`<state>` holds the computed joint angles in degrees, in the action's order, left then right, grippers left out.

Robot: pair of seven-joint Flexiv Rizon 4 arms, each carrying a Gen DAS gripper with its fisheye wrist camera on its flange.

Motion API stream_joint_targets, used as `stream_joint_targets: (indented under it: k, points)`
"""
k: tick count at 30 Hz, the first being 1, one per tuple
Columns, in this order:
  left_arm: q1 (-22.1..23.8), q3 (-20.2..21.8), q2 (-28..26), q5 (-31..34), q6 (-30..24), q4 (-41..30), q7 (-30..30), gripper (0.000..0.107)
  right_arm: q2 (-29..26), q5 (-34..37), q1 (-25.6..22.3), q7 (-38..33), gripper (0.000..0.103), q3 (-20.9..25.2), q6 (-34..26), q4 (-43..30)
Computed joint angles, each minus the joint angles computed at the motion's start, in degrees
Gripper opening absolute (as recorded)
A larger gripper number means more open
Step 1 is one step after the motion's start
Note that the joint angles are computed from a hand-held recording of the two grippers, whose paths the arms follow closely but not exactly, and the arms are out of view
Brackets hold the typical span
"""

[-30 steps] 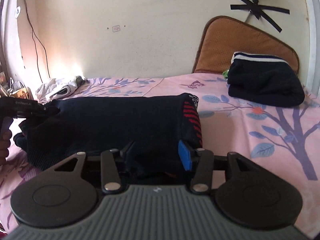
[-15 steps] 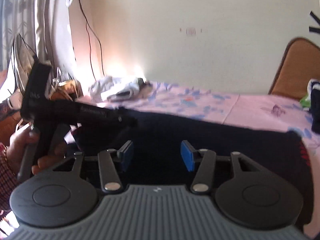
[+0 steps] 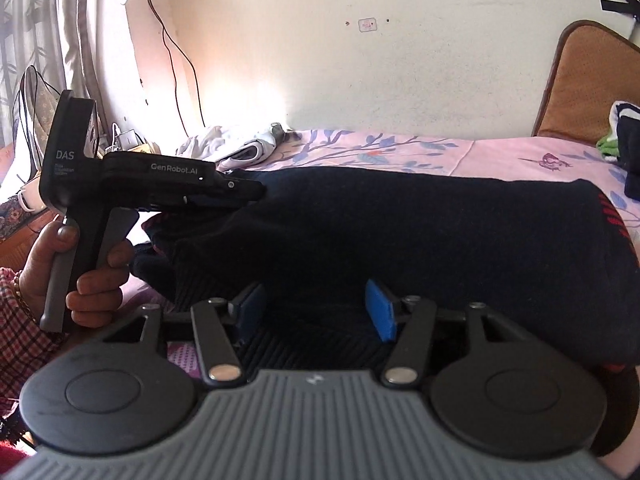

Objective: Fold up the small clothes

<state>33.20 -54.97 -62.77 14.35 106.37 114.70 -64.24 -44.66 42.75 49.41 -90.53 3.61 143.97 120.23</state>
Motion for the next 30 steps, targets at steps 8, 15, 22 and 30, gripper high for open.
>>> stream_joint_targets:
  k: [8,15,22,30]
  points:
    - [-1.21,1.68,1.00,1.12,1.70,-0.12,-0.19,0.039,-0.40,-5.03,-2.80,4.44,0.066,1.92,2.41,1.64]
    - [-1.77,2.48,1.46,1.88,2.28,-0.25,-0.86,0.039,-0.14,-4.92,-2.00,4.56,0.067,1.19,2.08,2.02]
    - [-1.87,2.69,1.57,2.19,2.28,-0.35,-1.08,0.040,-0.02,-4.60,-1.66,4.47,0.067,0.86,1.66,1.83]
    - [-1.79,2.62,1.50,2.24,2.03,-0.50,-0.83,0.040,-0.11,-5.79,-2.41,5.53,0.067,1.33,2.35,2.35]
